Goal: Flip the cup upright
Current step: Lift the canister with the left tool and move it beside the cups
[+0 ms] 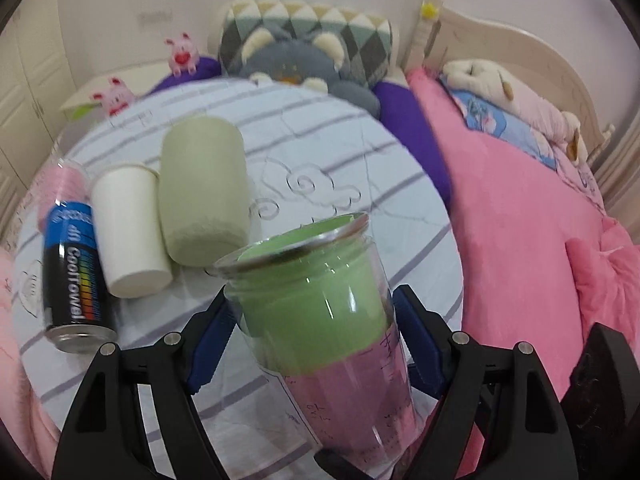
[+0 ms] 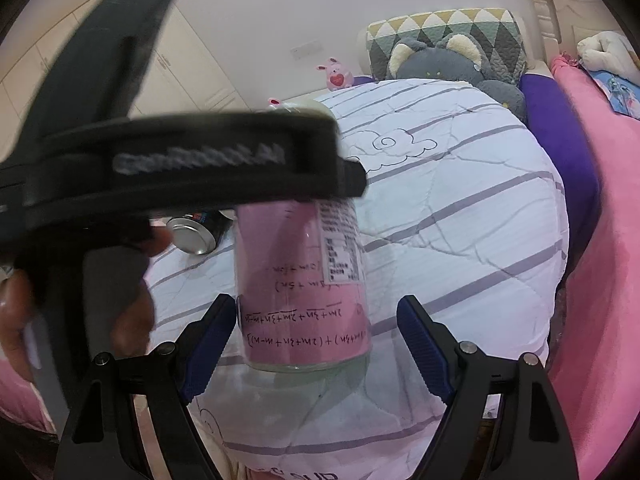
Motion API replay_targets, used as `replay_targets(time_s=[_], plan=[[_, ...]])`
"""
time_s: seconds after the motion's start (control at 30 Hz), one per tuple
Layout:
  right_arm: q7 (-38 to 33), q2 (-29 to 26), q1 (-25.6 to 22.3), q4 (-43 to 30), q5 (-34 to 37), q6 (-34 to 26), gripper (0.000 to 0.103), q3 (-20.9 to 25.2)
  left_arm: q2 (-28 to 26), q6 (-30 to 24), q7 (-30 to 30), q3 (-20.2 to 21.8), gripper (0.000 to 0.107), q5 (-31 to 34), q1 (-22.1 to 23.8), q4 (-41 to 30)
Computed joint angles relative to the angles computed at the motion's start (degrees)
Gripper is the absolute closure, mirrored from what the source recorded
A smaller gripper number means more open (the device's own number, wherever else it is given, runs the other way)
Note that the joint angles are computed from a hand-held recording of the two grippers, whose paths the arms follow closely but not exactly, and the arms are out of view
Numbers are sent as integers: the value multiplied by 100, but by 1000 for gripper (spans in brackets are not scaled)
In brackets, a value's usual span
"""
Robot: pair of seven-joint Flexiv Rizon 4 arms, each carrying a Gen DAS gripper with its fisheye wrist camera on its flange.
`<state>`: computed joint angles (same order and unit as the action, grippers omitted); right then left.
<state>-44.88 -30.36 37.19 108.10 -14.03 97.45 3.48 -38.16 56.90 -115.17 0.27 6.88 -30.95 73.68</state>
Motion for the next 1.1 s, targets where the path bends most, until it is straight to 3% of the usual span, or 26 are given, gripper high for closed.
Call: replay_targets(time_s=[0.13,0.23,0.37,0.57,0.77,1.1], plan=[[-35,-100,43,-42,43,178,19,-44,94,260,-95,85,28,160,-32,118],[27,-101,624,-35,9,35,19,-742,140,504,-116,143,28,280,-67,197],[122,-203,821,-100,51,112,19,-1021,167,723,-356,396,28,580,-245,193],[73,-462,877,-354,236,304,19,-1158,158,895,-454,387,29,573,-170,232],[9,-685,732,-583,376,402,19,-1007,103,861,-472,378,29,527,-126,193],[-56,-764,850,-654,605,502,19,-1115,56,870,-472,418,29,537,-125,163]])
